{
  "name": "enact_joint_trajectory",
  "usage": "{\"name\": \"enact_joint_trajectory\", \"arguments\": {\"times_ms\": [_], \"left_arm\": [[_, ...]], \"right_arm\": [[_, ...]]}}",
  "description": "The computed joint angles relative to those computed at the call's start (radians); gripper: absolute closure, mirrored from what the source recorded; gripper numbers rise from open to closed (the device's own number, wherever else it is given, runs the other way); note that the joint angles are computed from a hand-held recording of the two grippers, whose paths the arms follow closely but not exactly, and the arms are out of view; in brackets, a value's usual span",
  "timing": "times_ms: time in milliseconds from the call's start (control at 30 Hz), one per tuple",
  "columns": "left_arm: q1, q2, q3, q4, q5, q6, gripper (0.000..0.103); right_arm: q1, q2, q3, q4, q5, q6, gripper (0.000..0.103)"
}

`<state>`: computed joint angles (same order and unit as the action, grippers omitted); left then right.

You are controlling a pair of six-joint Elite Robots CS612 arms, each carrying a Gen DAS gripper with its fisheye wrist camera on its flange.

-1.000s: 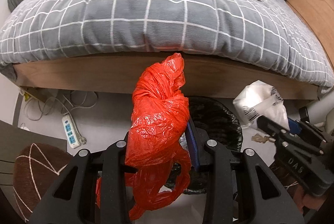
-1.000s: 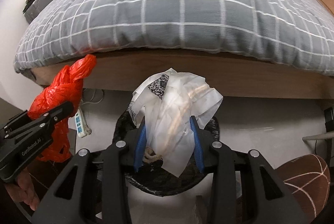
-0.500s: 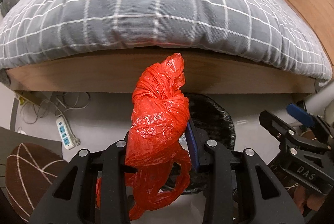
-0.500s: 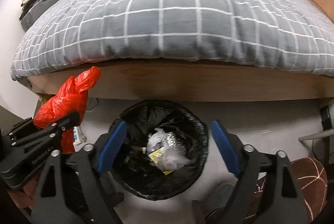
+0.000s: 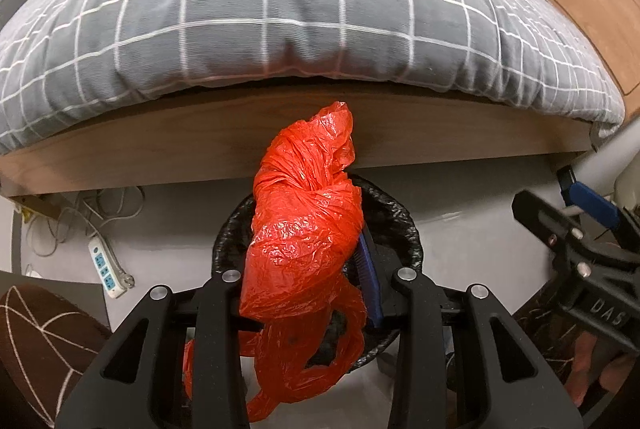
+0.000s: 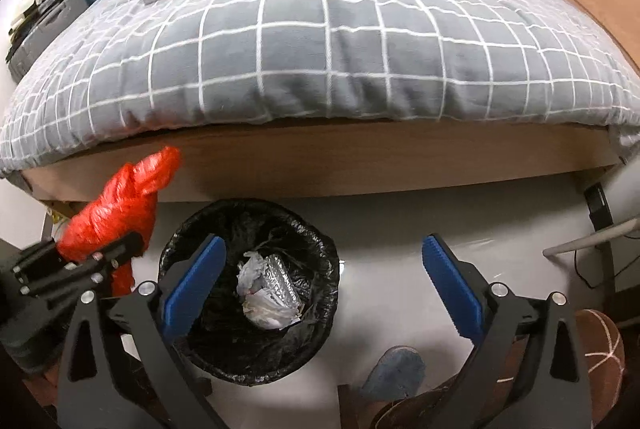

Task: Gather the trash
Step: 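Open the right tool to drop the clear bag while the left tool drops the red bag, then move both tools back over the bed toward the boxes and leaflet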

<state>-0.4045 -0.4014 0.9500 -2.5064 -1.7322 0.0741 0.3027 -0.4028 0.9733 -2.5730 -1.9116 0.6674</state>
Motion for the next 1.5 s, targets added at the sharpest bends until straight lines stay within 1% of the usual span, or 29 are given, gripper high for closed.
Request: {"name": "enact_joint_trajectory", "arguments": {"times_ms": [100, 167, 200, 267, 400, 433, 533, 633, 1000, 1300, 1500], "left_arm": [[-0.001, -0.001, 0.004, -0.007, 0.003, 0.005, 0.062], [-0.003, -0.002, 0.006, -0.014, 0.014, 0.008, 0.052], [-0.003, -0.002, 0.008, -0.021, 0.017, 0.006, 0.049], [-0.002, -0.005, 0.014, -0.040, 0.025, -0.003, 0.038], [0.002, -0.011, 0.021, -0.090, 0.045, -0.021, 0.026], [0.003, -0.013, 0.023, -0.101, 0.053, -0.024, 0.020], [0.006, -0.022, 0.034, -0.143, 0.073, -0.044, 0.012], [0.011, -0.030, 0.039, -0.170, 0.078, -0.060, 0.006], [0.026, -0.061, 0.046, -0.222, 0.089, -0.089, 0.006], [0.034, -0.087, 0.041, -0.254, 0.097, -0.102, 0.006], [0.037, -0.091, 0.010, -0.258, 0.103, -0.108, 0.006]], "right_arm": [[0.000, 0.006, -0.010, 0.008, 0.000, -0.006, 0.008], [0.000, 0.009, -0.017, 0.015, 0.005, -0.008, 0.008], [-0.001, 0.010, -0.020, 0.016, 0.009, -0.007, 0.008], [0.000, 0.011, -0.025, 0.016, 0.008, -0.011, 0.008], [0.003, 0.013, -0.035, 0.002, -0.001, -0.026, 0.008], [0.004, 0.012, -0.036, -0.003, -0.003, -0.029, 0.008], [0.007, 0.009, -0.039, -0.013, -0.017, -0.035, 0.008], [0.008, 0.003, -0.036, -0.031, -0.028, -0.039, 0.008], [0.018, -0.021, -0.033, -0.076, -0.065, -0.071, 0.008], [0.027, -0.034, -0.062, -0.122, -0.105, -0.118, 0.008], [0.026, -0.044, -0.078, -0.139, -0.124, -0.146, 0.008]]}}
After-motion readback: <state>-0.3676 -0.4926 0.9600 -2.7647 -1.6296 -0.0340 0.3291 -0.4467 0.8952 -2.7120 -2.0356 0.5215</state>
